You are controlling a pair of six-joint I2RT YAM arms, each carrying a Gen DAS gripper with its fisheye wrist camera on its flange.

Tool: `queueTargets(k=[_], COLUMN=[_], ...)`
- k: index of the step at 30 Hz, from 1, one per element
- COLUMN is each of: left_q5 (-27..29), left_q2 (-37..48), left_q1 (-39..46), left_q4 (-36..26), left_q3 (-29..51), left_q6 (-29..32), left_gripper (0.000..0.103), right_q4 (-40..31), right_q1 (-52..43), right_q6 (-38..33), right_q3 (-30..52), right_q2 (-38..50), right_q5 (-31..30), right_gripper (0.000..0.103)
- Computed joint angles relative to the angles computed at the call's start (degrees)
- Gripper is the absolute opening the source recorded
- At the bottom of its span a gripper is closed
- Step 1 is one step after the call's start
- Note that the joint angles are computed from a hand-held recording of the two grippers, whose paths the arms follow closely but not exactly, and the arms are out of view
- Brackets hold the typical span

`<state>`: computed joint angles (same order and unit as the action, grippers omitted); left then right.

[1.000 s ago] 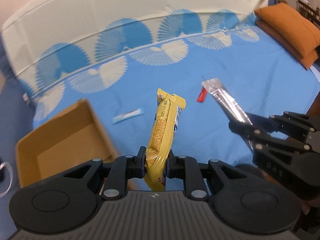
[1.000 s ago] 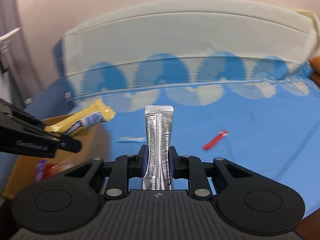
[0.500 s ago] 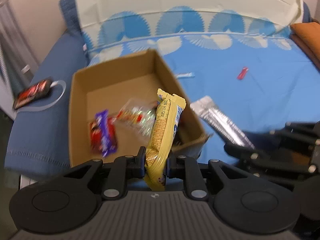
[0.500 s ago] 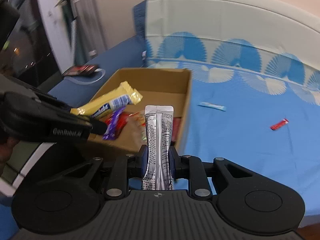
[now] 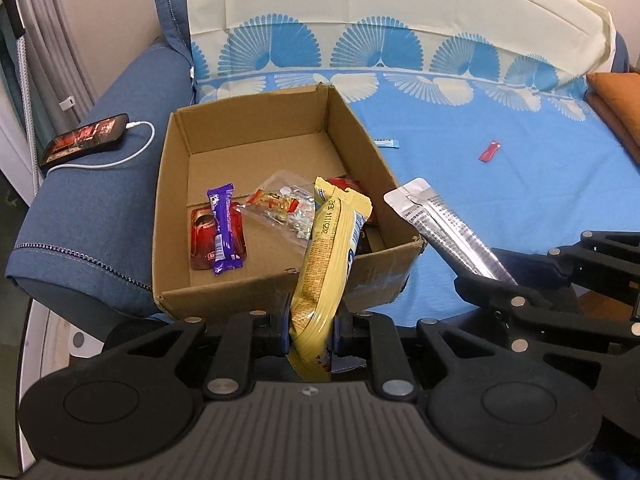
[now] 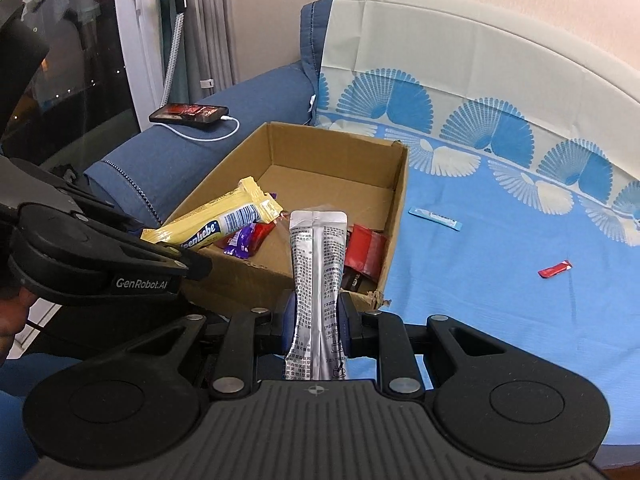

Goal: Organize snacks
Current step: 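Carry the yellow bar and silver stick toward the box with both tools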

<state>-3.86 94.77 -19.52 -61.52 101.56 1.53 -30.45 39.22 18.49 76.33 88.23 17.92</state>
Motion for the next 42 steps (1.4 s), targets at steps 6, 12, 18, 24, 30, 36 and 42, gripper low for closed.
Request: queueTargets(k=[6,12,18,24,30,36,42], left_q5=[0.86,1.25,1.27,1.46,1.91,2.62,3.19], left_q2=[-0.64,-0.81,-0.75,0.3,1.45,3.11,4.64], left_q1=[0.94,1.41,1.41,1.64,2.12,2.68,3.22], left_q4=[0.54,0.63,0.5,-0.15,-0.35,-0.73,-1.06], left_q3=[-0.88,-1.12,-1.22,-0.27,0.27,1.27,2.25], left_q6=[-0.19,-0.07,-0.16,-0.08,0.03,0.12,0.01], left_gripper=[0.021,0.021,0.021,0.021,0.021,0.021,0.021], right_q4=[-0.78,-0.94,-1.11,-1.53,-2.66,-3.89,-5.38], right_q1=[0.68,0.84,0.6,-0.07,-0.62,-1.19,-1.41], right_q6=[-0.45,-0.78,-0.86,-0.99,-1.18,-1.37,-1.55], right_q3=[1.06,1.22,1.38,1.48,3.16,5.07,7.35], right_q2=[0.67,0.76,0.9,1.01,2.59,4.71,7.02], right_q5=[0.64,0.77,0.33,-0.65,-1.52,-2.46,-3.08], right_gripper=[0.024,0.024,0.024,0.024,0.024,0.024,0.024])
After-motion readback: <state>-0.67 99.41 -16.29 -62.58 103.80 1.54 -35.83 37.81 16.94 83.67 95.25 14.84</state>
